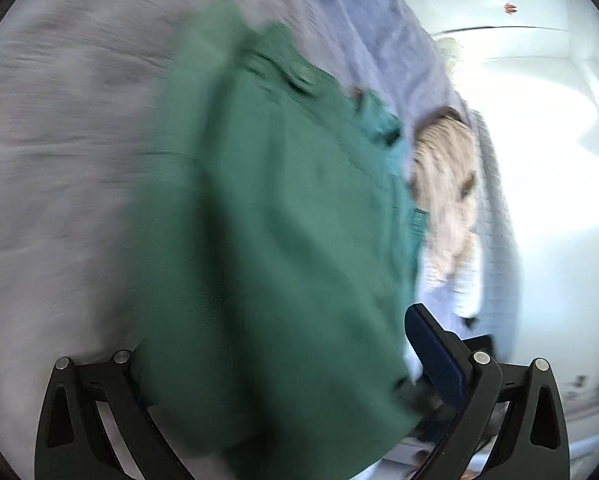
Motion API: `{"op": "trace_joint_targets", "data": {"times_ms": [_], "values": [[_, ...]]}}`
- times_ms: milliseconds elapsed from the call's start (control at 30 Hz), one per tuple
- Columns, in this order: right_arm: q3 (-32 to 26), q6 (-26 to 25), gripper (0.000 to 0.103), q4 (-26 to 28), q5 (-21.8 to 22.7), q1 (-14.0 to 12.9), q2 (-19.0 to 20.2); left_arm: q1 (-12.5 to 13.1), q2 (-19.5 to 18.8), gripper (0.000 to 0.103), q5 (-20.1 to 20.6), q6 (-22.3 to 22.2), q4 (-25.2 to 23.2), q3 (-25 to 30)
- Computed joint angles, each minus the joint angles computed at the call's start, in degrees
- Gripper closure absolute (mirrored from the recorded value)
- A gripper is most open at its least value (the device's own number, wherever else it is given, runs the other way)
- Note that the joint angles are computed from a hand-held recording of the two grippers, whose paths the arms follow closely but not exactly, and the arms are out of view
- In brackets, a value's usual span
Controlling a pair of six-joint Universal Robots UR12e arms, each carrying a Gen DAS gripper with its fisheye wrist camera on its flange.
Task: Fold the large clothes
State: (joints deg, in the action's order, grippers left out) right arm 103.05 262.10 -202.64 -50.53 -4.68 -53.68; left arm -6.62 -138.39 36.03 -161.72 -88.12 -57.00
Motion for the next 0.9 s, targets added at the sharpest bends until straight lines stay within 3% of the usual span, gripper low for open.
{"op": "trace_joint_targets", "data": {"times_ms": [67,100,133,167,233,333,433,500,600,700,800,900], "values": [[0.06,-1.96,0.095,2.84,1.57,0.07,-0.34,-0.94,-0.18,0.003,0.95,-0.72,1.46,0.24],[1.01,-3.32,0.094,4.73,2.47,-0.35,-1.14,-1.62,0.08,0.013,3.49,-2.24,4.29,-0.21],[1.62,-5.37,0.090,8.55,3.45,-0.24,-2.00,-2.15,0.14,0.051,6.00,-3.02,5.78,-0.18],[1.88,-7.49,0.090,12.12,4.97,-0.18,-2.54,-2.75,0.06,0.074,9.37,-3.54,6.42,0.25],[2.98,-14.56,0.090,20.37,8.32,-0.56,-4.53,-3.17,0.22,0.081,12.46,-4.77,8.16,0.00],[4.92,-27.96,0.090,32.39,6.84,-1.87,-9.39,-3.46,1.59,0.084,14.02,-5.88,13.55,-2.12],[5.67,-38.96,0.090,41.08,-4.71,-3.55,-14.61,-4.20,3.32,0.086,16.77,-6.52,19.75,-4.19],[4.81,-43.06,0.090,44.73,-10.77,-4.57,-15.65,-4.77,4.02,0.086,17.68,-7.01,22.65,-4.70],[3.48,-47.24,0.093,48.57,-13.48,-5.70,-14.42,-5.73,5.19,0.086,18.50,-8.41,26.82,-5.19],[1.97,-49.33,0.095,53.54,-11.43,-5.90,-11.27,-6.70,6.01,0.086,18.06,-9.99,29.03,-5.13],[3.38,-48.39,0.096,49.49,-9.66,-6.38,-10.54,-8.97,6.88,0.086,19.55,-8.21,30.94,-4.38],[5.42,-47.60,0.096,45.88,-3.96,-8.24,-10.61,-11.37,7.04,0.086,20.55,-6.01,31.76,-2.99]]}}
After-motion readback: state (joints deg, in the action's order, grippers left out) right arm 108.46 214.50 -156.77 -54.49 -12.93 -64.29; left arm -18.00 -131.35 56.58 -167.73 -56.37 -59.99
